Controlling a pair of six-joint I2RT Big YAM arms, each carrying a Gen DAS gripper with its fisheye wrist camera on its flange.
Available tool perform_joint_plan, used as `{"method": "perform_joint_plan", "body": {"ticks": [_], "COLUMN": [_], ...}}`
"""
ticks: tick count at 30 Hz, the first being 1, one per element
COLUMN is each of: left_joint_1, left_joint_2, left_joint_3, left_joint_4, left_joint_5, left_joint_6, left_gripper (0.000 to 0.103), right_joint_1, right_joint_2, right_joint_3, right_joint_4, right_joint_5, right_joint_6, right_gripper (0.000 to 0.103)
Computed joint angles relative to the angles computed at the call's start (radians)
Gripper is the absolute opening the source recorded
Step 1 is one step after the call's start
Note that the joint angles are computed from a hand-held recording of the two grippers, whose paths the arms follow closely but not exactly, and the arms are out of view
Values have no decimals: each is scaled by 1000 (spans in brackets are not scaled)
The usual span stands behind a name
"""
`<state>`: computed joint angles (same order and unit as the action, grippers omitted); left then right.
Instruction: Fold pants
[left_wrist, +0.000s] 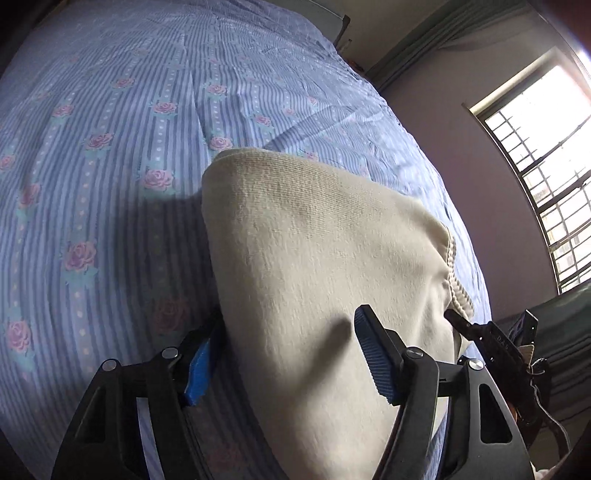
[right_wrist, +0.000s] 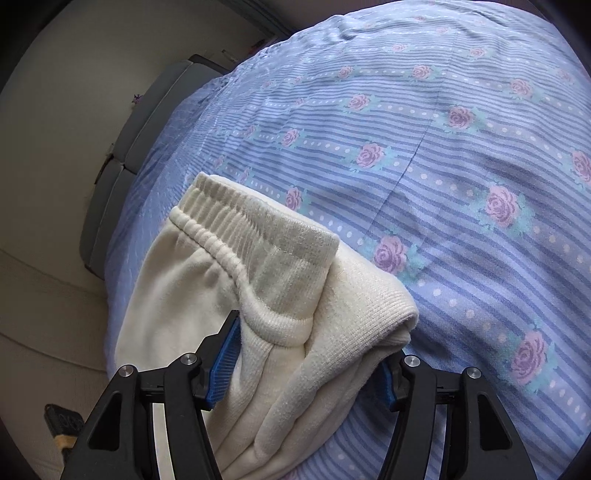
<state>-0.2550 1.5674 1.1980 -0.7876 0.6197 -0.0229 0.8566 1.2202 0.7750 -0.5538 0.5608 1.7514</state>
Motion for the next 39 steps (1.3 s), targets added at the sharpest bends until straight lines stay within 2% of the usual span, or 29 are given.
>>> {"method": "perform_joint_plan", "body": {"ticks": [4, 7, 11, 14, 15, 18, 23, 28, 32, 36, 39], "left_joint_1": [-8, -13, -28, -39, -46, -59, -60, -21, 48, 148, 239], "left_joint_2": [96, 142, 173, 147, 131, 83, -2, -128, -264, -377, -441], "left_joint_3": [74, 123, 179, 189, 187, 176, 157, 128, 94, 96, 123], "left_joint_4": [-7, -38, -102, -131, -128, -127, -166, -273, -382, -527, -655], "left_joint_5": [87, 121, 107, 61, 39, 14, 31, 28, 32, 35, 24], "left_joint_6": [-13, -13, -24, -53, -60, -99, -128, -64, 39, 152, 249], "left_gripper": [61, 58, 50, 40, 36, 31, 30, 30, 30, 30, 30], "right_joint_1": [-18, -27, -48, -79, -85, -90, -53, 20, 119, 245, 328], "right_joint_2": [24, 32, 35, 24, 16, -17, -75, -81, -55, 29, 101], "right_joint_3": [24, 29, 32, 39, 41, 50, 110, 260, 400, 581, 703], "right_joint_4": [-14, -12, -4, -19, -25, -52, -150, -327, -462, -610, -689], "right_joint_5": [-16, -21, -45, -116, -137, -171, -171, -122, -95, -44, -21], "right_joint_6": [-46, -71, -95, -105, -108, -155, -193, -257, -264, -235, -164], "right_gripper": [67, 71, 73, 72, 68, 51, 42, 42, 42, 42, 42]}}
